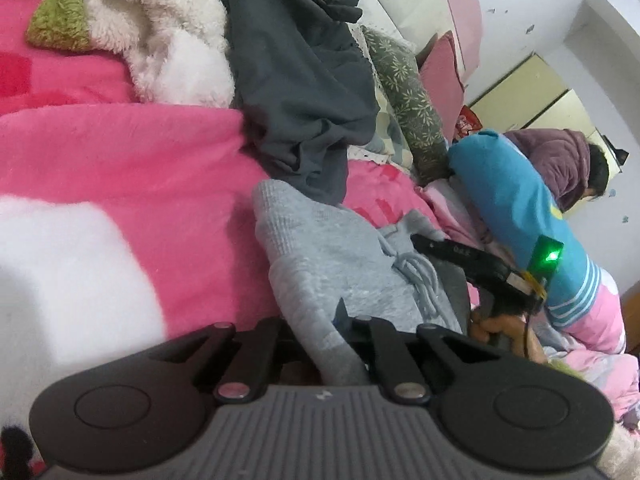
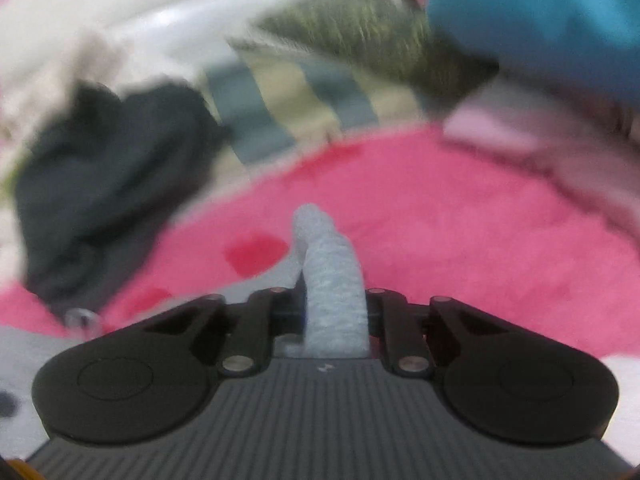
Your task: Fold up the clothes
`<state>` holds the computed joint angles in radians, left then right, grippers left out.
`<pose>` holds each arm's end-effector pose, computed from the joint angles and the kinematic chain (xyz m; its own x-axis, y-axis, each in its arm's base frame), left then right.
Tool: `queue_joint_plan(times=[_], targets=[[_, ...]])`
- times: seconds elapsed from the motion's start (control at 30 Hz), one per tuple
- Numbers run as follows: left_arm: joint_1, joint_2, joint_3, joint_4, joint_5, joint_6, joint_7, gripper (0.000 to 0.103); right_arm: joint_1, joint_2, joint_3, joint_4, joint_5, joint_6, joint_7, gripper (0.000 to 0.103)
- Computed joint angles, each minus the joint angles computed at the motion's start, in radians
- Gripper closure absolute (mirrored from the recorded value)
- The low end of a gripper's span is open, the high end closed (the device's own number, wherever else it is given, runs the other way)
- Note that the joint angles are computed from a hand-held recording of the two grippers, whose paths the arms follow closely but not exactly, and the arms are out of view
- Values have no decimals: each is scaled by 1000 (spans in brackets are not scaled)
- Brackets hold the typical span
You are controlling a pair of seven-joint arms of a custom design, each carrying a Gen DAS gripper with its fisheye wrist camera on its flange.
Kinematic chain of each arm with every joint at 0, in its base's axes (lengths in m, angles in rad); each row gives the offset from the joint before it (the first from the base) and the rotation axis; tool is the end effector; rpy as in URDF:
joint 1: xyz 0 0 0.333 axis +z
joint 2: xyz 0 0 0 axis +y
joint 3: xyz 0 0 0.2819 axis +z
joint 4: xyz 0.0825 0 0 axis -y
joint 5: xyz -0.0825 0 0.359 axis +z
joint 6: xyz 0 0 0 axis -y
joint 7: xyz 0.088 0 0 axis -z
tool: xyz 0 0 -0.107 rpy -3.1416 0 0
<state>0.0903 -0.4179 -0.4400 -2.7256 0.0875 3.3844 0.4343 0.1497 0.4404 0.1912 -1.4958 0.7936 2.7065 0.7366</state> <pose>0.3921 -0.1605 0.4518 0.2169 -0.7221 0.6569 -0.4970 -0.6608 -0.5624 0.6683 0.1851 0.4788 0.5722 -0.7970 -0.1934 -0.5627 -0.2100 -0.7996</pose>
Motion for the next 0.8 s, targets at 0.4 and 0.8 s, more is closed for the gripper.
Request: queue_joint_plan(times=[0.4, 0.8], targets=[[-61, 20, 69, -10, -5, 31, -6, 94, -75, -261, 69, -201, 98, -45, -167, 53], [-125, 24, 144, -16, 27, 29, 20, 91, 149, -203, -81, -169, -263, -56, 229, 59]])
